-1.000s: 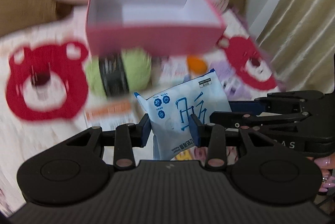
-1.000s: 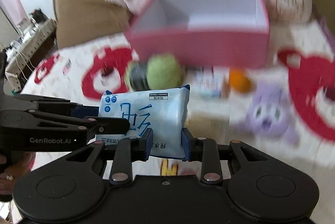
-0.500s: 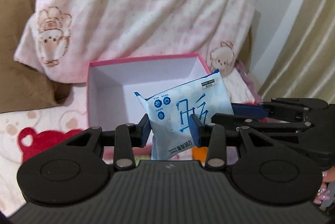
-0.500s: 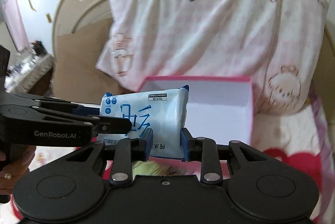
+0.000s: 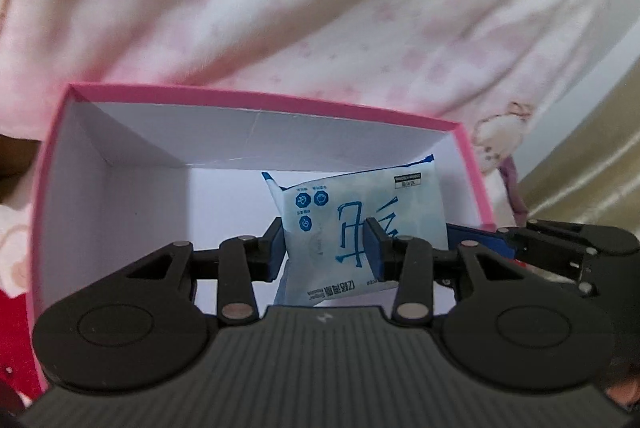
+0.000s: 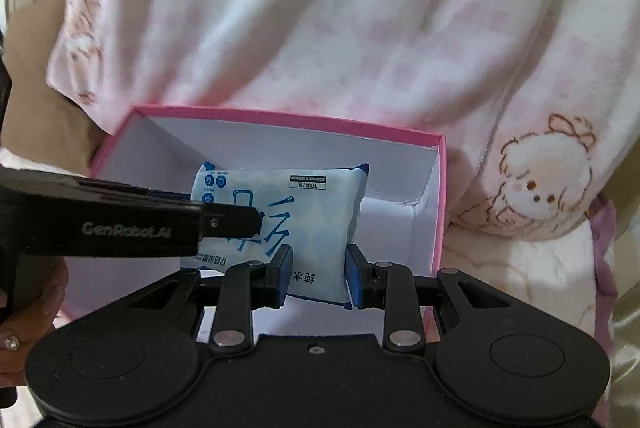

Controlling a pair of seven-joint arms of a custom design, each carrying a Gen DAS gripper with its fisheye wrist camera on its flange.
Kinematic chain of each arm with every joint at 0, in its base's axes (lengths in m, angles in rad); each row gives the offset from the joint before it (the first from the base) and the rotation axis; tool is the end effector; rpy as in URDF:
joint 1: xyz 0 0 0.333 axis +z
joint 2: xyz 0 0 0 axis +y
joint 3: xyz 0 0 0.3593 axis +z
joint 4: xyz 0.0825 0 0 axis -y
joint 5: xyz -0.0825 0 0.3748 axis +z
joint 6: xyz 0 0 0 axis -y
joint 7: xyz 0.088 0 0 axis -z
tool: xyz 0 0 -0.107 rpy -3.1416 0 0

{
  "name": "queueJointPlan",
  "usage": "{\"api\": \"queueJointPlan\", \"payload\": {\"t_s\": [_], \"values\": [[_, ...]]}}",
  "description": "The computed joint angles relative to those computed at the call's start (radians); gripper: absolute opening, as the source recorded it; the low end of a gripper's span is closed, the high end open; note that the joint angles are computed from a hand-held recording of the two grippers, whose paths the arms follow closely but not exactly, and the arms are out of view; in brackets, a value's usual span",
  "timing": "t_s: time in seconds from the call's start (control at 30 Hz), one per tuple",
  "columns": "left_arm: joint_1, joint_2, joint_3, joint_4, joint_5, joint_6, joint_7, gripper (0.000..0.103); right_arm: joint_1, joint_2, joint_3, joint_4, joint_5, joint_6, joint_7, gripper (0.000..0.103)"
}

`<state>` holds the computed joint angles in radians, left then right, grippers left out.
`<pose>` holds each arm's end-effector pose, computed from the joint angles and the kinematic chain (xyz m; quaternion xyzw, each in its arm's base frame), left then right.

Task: Organize objects
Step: 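Lift the wet-wipe pack with the left tool and release it into the pink box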

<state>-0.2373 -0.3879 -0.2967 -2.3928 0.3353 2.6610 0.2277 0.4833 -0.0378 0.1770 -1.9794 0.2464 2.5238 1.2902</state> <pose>0.3772 -0.2539 0.5720 -0.8166 0.4600 -0.3249 0.1265 0.4589 0.3555 0.5946 -0.8812 0.3656 -0.0822 0.2884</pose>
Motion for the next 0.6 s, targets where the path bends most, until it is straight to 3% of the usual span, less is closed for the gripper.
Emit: {"api": "queueJointPlan", "payload": {"t_s": [0.33,0.4,0.43,0.6], "values": [[0.007,0.121,0.013,0.047,0.001,0.027,-0.030,0.040,0.030,0.083,0.000,0.060,-0.336,-0.021,0.217,0.032],[0.010,0.142,0.009,0.060,0.011,0.023,-0.042,0.038,0.045,0.088,-0.006,0.046,-0.491,0.020,0.262,0.030],[0.011,0.153,0.007,0.068,0.018,0.021,-0.047,0.038,0.045,0.090,-0.008,0.043,-0.508,0.033,0.268,0.030],[0.007,0.175,-0.001,0.097,0.055,-0.009,-0.076,0.038,0.026,0.075,-0.010,0.032,-0.346,0.039,0.177,0.028]]}}
